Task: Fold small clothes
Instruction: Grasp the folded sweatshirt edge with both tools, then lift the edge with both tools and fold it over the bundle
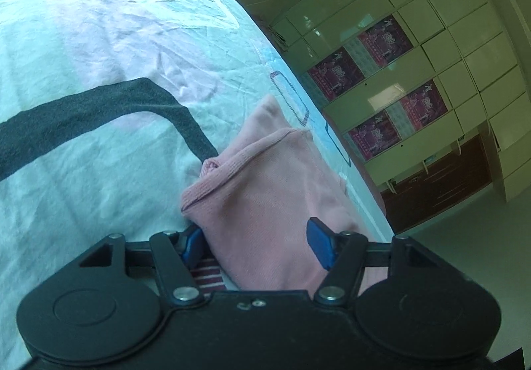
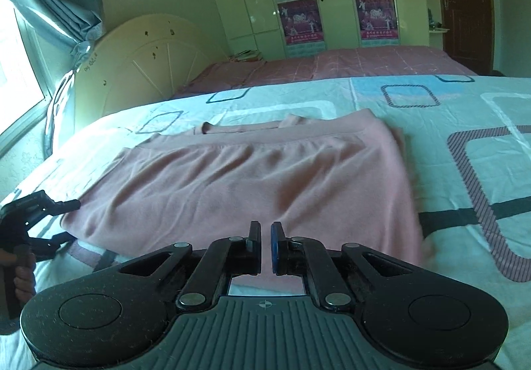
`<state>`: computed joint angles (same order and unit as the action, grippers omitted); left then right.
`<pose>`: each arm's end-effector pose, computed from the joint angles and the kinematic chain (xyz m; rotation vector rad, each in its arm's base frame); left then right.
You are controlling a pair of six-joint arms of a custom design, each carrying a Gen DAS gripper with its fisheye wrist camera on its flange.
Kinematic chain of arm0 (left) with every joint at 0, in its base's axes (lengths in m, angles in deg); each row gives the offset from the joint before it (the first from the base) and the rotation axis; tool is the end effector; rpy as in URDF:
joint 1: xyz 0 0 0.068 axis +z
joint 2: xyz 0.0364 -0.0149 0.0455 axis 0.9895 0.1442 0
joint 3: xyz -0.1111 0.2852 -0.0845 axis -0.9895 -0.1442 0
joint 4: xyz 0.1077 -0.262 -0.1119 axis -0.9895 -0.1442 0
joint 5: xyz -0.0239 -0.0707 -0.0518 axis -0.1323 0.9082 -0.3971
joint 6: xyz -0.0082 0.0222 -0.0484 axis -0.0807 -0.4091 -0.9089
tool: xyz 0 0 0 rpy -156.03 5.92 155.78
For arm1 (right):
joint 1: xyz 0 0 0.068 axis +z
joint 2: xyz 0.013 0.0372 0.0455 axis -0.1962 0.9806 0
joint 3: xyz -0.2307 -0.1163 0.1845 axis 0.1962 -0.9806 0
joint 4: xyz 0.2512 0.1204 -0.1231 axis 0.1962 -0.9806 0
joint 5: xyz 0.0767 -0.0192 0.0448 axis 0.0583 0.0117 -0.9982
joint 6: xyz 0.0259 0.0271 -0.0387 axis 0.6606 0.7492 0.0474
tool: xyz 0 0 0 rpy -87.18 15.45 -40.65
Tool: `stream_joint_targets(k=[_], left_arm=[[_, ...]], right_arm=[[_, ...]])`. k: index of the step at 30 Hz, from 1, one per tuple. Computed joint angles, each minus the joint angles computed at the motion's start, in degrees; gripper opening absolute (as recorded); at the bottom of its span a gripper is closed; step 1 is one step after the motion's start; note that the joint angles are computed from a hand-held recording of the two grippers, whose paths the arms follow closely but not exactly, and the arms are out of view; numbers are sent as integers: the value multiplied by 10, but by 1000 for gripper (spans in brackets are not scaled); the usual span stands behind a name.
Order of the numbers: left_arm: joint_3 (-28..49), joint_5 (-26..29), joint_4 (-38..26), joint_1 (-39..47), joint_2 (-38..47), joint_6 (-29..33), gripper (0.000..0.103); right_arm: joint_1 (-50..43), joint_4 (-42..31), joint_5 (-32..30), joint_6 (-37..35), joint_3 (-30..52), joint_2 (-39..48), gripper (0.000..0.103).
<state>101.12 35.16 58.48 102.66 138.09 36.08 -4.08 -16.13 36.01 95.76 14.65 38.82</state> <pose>0.3900 0.1233 0.0502 -0.4722 2.2029 -0.8859 0.2233 0.0291 0.1248 0.3001 2.2127 0.3168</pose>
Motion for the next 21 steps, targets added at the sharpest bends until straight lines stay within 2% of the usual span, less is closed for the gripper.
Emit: stream_joint_targets(k=[1,3,6,7,9,11,15,16,17,19,21], left_arm=[[9,1,8,-3,8,-11,59],[24,1,16,-8,20,-25,51],[56,-7,-2,-16,43,-25,22],[72,-4,-19,-15,52,-27,9],[87,18,-19,-9,68,-43,7],[86,29,-24,-5,59,-34,7],[45,82,47,9,24,-53,7],[44,83,46,8,21,-54,6],[48,72,26,3,19,-39,7],[74,31,-41,-8,26,11,6],[92,28,-71,-5,43,4,7]], right_arm=[[10,10,0,10,28,43,3],[30,22,2,17,81,112,3],[58,22,7,28,147,183,3],[66,19,8,27,170,204,3],[75,11,10,24,204,235,3],[81,1,10,22,230,260,3],[90,-58,36,8,285,328,2],[88,-26,35,12,274,338,0],[87,-2,36,16,265,343,0],[86,0,37,28,262,341,0],[85,-1,33,31,258,337,0]])
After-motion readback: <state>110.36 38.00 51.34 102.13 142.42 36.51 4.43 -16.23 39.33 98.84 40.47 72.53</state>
